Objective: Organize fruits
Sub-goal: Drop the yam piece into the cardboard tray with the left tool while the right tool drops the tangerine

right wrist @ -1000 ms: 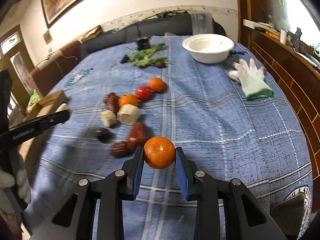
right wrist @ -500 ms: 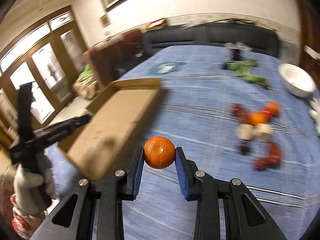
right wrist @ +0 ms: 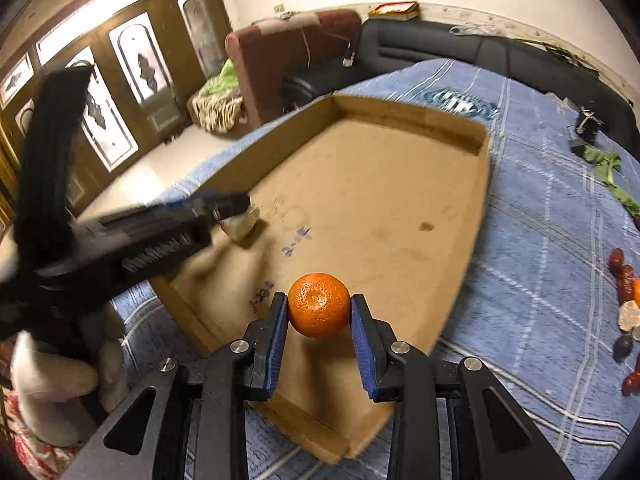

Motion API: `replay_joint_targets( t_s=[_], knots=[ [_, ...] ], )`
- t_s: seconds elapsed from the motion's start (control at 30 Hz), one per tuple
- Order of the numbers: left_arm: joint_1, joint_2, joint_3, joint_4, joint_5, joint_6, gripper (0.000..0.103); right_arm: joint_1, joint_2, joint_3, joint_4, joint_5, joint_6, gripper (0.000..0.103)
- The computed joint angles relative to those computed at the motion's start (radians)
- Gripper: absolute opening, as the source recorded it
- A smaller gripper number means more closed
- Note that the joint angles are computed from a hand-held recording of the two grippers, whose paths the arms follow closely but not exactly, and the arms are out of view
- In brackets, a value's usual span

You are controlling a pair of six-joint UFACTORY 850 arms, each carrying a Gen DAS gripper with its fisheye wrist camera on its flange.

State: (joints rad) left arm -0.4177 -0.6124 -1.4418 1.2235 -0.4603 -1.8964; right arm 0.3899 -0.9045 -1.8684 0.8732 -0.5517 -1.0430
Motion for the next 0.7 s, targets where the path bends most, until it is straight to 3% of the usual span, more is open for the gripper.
replay_joint_targets(
  t_s=[0.33, 0.53, 0.6, 0.67, 0.7],
  knots=[
    [0.0, 0.075, 0.082, 0.176, 0.005, -0.218, 0.044, 0.025, -0.018, -0.014, -0.03, 0.025, 0.013, 0.037],
    [-0.026, 0.119, 0.116, 0.263, -0.068, -0.325, 0.052, -0.023, 0.095, 0.125, 0.243, 0.042, -0.216, 0.037],
    [-0.05, 0.134, 0.131, 0.295, -0.148, -0.368, 0.078, -0.039, 0.137, 0.185, 0.338, 0.102, -0.287, 0.037],
    [-0.074, 0.142, 0.143, 0.347, -0.226, -0.431, 0.092, -0.047, 0.155, 0.213, 0.361, 0.161, -0.3, 0.037],
    [-0.08, 0.148, 0.149, 0.371, -0.237, -0.453, 0.092, -0.049, 0.152, 0.212, 0.334, 0.169, -0.275, 0.036]
  ],
)
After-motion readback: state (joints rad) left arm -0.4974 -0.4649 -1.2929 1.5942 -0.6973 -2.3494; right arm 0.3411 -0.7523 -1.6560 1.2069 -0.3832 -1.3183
